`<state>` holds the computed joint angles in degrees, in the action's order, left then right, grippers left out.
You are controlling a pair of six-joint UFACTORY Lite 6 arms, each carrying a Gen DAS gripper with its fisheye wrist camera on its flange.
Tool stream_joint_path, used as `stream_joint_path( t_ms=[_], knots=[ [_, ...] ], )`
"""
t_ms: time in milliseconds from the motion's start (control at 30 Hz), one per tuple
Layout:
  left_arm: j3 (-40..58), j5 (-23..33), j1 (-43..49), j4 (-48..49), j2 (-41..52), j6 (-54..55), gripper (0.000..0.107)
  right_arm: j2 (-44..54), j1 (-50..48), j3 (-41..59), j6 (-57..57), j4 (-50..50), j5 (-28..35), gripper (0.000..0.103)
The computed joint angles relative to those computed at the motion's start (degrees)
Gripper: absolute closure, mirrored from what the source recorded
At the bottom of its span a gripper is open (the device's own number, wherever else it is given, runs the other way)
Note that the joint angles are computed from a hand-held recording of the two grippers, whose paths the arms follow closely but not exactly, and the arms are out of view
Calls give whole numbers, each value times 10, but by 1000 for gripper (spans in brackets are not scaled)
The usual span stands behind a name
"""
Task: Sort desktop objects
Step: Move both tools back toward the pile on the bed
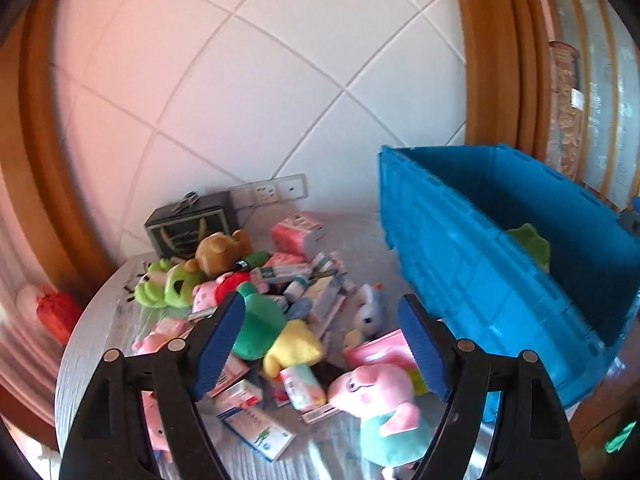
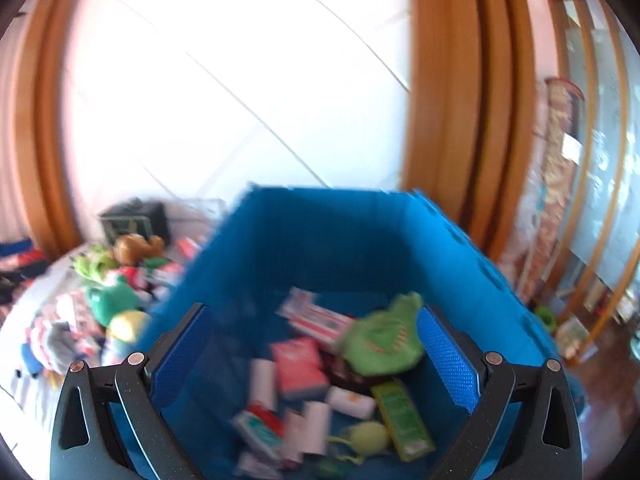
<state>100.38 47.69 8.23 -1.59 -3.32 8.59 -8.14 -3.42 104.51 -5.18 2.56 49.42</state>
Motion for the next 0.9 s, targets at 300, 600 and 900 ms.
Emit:
stream_joint_path(
  t_ms=[300, 600, 900],
  knots=[
    [-178, -34, 274, -199, -20, 256, 28, 38, 359, 37, 335, -324, 19, 0],
    [-260, -22, 358, -238, 37, 354, 28, 194, 525, 122, 461, -399, 31, 0],
    [-295, -49, 358, -234, 83, 369, 28, 306, 534, 52, 545, -371, -9, 0]
  ],
)
